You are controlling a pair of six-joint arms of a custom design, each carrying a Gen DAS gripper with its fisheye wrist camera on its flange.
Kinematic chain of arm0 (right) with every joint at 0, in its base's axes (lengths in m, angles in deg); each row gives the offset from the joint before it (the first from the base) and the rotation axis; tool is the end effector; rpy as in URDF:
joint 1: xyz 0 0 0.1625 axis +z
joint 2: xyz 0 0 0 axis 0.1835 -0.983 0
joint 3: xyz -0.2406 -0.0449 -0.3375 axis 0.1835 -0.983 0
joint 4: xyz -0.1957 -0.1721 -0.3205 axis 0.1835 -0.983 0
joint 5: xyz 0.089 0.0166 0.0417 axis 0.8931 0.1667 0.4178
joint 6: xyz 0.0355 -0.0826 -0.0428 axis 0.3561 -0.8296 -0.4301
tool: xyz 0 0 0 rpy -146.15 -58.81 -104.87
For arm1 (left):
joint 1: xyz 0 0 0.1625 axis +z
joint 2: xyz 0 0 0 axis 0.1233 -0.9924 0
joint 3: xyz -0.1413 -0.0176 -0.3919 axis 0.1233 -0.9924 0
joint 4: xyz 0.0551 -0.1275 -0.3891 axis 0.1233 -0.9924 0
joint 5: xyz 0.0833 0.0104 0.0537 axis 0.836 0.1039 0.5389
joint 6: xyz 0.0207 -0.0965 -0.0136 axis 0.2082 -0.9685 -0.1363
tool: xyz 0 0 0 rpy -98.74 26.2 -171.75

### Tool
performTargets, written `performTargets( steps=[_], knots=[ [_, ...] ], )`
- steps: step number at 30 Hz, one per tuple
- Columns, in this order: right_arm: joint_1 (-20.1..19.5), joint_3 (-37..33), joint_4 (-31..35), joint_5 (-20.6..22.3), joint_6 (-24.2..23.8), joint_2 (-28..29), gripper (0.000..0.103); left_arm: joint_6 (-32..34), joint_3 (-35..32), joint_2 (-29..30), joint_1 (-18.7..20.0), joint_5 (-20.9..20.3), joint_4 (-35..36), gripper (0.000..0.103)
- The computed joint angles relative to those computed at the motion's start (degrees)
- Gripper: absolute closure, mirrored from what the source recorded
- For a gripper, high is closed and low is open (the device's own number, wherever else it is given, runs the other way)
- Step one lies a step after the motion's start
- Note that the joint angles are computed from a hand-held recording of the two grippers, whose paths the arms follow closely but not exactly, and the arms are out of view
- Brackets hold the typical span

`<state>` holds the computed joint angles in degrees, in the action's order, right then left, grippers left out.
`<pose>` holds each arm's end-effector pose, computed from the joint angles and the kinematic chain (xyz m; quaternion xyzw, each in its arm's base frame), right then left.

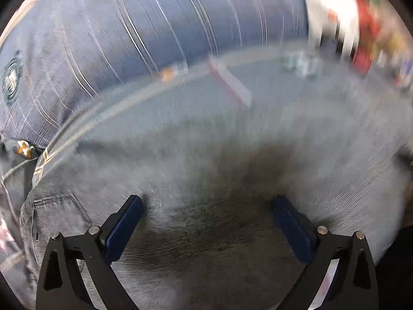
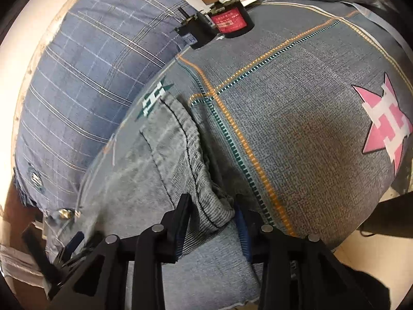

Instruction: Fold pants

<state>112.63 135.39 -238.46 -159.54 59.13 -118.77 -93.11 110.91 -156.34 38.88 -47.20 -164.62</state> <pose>0.2856 -0.3130 0.1262 -0.1887 -0.9074 0.3360 0.1675 -0.1073 -0.4158 0.2122 0.2753 0.8550 -0.1802 0.4010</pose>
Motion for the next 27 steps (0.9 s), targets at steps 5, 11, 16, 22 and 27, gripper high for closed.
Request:
performTargets(
  steps=[5,11,16,22,27],
  knots=[
    [2.75,-3.55,6.57,-3.02,-2.19,-0.49,0.076,0.1,-0.31,-3.0,-2.36,-0.1,3.15,0.001],
    [6.07,-9.09,13.08,-6.49,-4.47,0.6,0.077,2.4,-1.74,-0.42,1.67,-2.88,2.52,0.0],
    [10.83,-16.52,15.91,-9.88,-9.7,4.76,0.078,2.83,-4.24,-2.21,4.18,-7.85,5.15,0.002],
    [17.48,-31.92,13.25,-8.95,-25.82,17.99,0.078,-1.88,-3.69,-19.23,7.17,-12.23,6.75,0.002],
    [19.32,-40.26,13.77,2.53,-33.2,29.82,0.074,-7.02,-4.81,-32.99,10.44,-4.94,14.21,0.002]
  ],
)
